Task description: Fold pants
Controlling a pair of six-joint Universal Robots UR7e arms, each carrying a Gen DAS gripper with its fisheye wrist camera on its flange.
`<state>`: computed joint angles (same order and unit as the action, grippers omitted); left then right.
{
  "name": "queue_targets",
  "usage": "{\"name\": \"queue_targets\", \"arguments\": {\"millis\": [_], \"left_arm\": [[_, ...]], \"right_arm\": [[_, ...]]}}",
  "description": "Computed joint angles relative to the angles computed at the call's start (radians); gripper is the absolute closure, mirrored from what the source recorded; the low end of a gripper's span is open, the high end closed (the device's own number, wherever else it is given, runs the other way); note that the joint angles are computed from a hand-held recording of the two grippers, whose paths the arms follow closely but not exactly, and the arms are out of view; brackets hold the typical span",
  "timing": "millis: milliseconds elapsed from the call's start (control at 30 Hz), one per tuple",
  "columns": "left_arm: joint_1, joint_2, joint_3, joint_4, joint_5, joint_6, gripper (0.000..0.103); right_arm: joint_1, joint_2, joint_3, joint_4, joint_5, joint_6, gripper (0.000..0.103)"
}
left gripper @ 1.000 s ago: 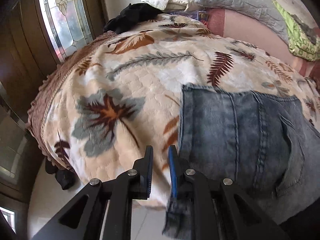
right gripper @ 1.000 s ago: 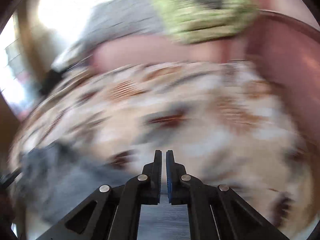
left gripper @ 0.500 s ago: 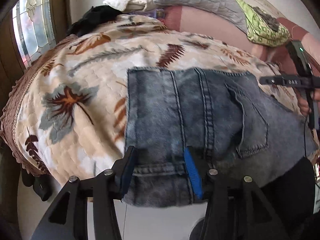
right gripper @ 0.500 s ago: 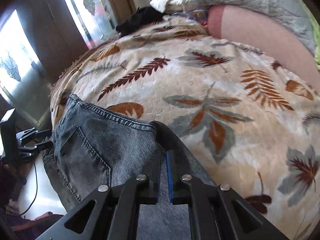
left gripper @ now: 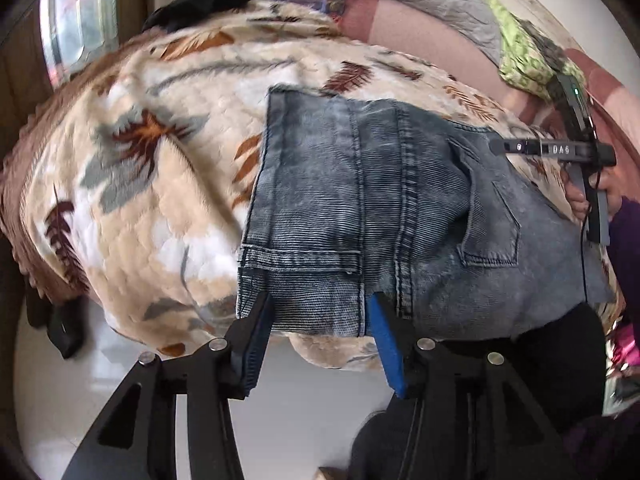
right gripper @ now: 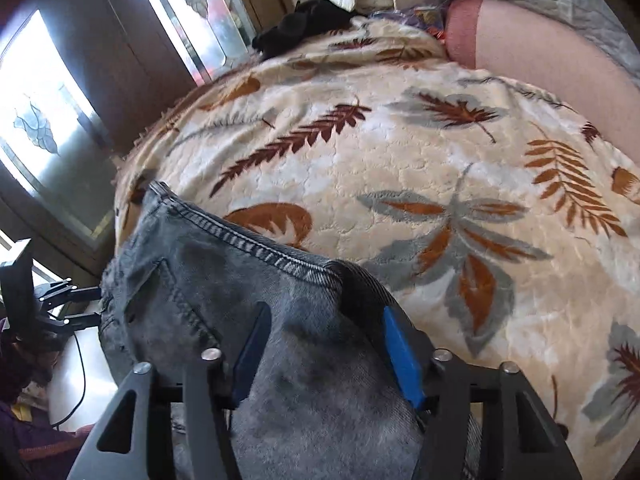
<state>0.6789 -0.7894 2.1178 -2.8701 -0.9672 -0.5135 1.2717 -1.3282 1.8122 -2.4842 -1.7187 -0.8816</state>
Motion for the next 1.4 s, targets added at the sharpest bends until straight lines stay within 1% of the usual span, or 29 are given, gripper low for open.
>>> {"name": "queue_targets", "arguments": {"millis": [33,67,100,133,167,200,233,300,433,500,567,600,633,667,733,800,833,867,900,933,967,1033,1067,1133,1233,1267,1300,1367,1400], "left_arm": [[0.008,0.004,-0.004,-0.009,-0.008,-0.011,0.052],[0.015,0.011,-0.009,-0.023,-0.013,-0.010,0.052],[0.021,0.019,-0.017,-0.027,-0.011,-0.009,0.053],[0.026,0.031,-0.029,-0.023,-0.002,-0.008,0.058],[0.033,0.043,-0.045,-0.014,-0.001,-0.003,0.060],[0.038,0.053,-0.057,-0.015,-0.003,0.004,0.065],[0.039,0.066,-0.070,-0.027,0.002,0.026,0.069],[0.036,0.092,-0.099,-0.022,0.034,0.071,0.072],[0.042,0.127,-0.151,-0.036,0.062,0.124,0.077],[0.045,0.133,-0.175,-0.023,0.064,0.119,0.078],[0.038,0.136,-0.192,-0.004,0.082,0.117,0.078],[0.032,0.138,-0.201,0.022,0.095,0.109,0.078],[0.025,0.133,-0.202,0.047,0.105,0.098,0.076],[0.016,0.126,-0.198,0.062,0.117,0.088,0.075],[-0.002,0.106,-0.178,0.059,0.135,0.090,0.075],[-0.027,0.081,-0.147,0.033,0.161,0.102,0.075],[-0.049,0.074,-0.137,0.025,0.203,0.106,0.075],[-0.063,0.070,-0.133,0.017,0.228,0.118,0.075],[-0.076,0.067,-0.130,-0.003,0.238,0.139,0.075],[-0.090,0.062,-0.124,-0.031,0.234,0.164,0.075],[-0.102,0.059,-0.124,-0.059,0.218,0.189,0.075],[-0.120,0.068,-0.133,-0.096,0.169,0.234,0.074],[-0.128,0.079,-0.142,-0.105,0.139,0.253,0.073],[-0.137,0.117,-0.175,-0.098,0.089,0.277,0.069],[-0.149,0.186,-0.235,-0.048,0.019,0.296,0.069],[-0.155,0.209,-0.254,-0.035,-0.002,0.295,0.069],[-0.159,0.239,-0.281,-0.023,-0.025,0.299,0.069],[-0.168,0.280,-0.317,-0.001,-0.026,0.307,0.069],[-0.171,0.301,-0.336,0.011,-0.013,0.309,0.068]], "right_arm": [[0.007,0.016,-0.012,0.010,-0.024,0.002,0.062],[0.010,0.023,-0.014,0.009,-0.037,-0.005,0.075],[0.014,0.027,-0.011,-0.001,-0.043,-0.016,0.082],[0.016,0.029,-0.004,-0.018,-0.043,-0.026,0.086],[0.020,0.029,0.010,-0.058,-0.047,-0.042,0.095],[0.025,0.032,0.026,-0.112,-0.056,-0.054,0.099],[0.030,0.033,0.039,-0.161,-0.062,-0.062,0.099],[0.034,0.036,0.050,-0.229,-0.058,-0.051,0.099],[0.046,0.076,0.033,-0.286,-0.102,-0.018,0.100],[0.046,0.111,0.009,-0.289,-0.137,0.004,0.100],[0.032,0.134,-0.020,-0.242,-0.151,0.054,0.099],[0.024,0.136,-0.038,-0.208,-0.135,0.092,0.095],[0.010,0.122,-0.055,-0.154,-0.090,0.134,0.093],[0.000,0.105,-0.061,-0.125,-0.060,0.164,0.092],[-0.024,0.053,-0.063,-0.109,0.000,0.203,0.092],[-0.048,-0.007,-0.055,-0.097,0.032,0.215,0.092],[-0.064,-0.048,-0.045,-0.091,0.044,0.216,0.092],[-0.077,-0.085,-0.030,-0.091,0.047,0.218,0.092],[-0.089,-0.120,-0.019,-0.087,0.049,0.222,0.092],[-0.118,-0.175,0.004,-0.082,0.056,0.228,0.092],[-0.139,-0.211,0.019,-0.080,0.063,0.234,0.092],[-0.218,-0.327,0.079,-0.082,0.100,0.238,0.092],[-0.250,-0.366,0.092,-0.072,0.115,0.239,0.092],[-0.352,-0.466,0.137,-0.060,0.168,0.248,0.092],[-0.514,-0.562,0.160,-0.014,0.280,0.279,0.089],[-0.569,-0.589,0.168,-0.002,0.302,0.292,0.083],[-0.603,-0.604,0.178,-0.002,0.314,0.299,0.074],[-0.685,-0.630,0.182,0.024,0.376,0.309,0.068],[-0.717,-0.636,0.182,0.031,0.411,0.310,0.068]]}}
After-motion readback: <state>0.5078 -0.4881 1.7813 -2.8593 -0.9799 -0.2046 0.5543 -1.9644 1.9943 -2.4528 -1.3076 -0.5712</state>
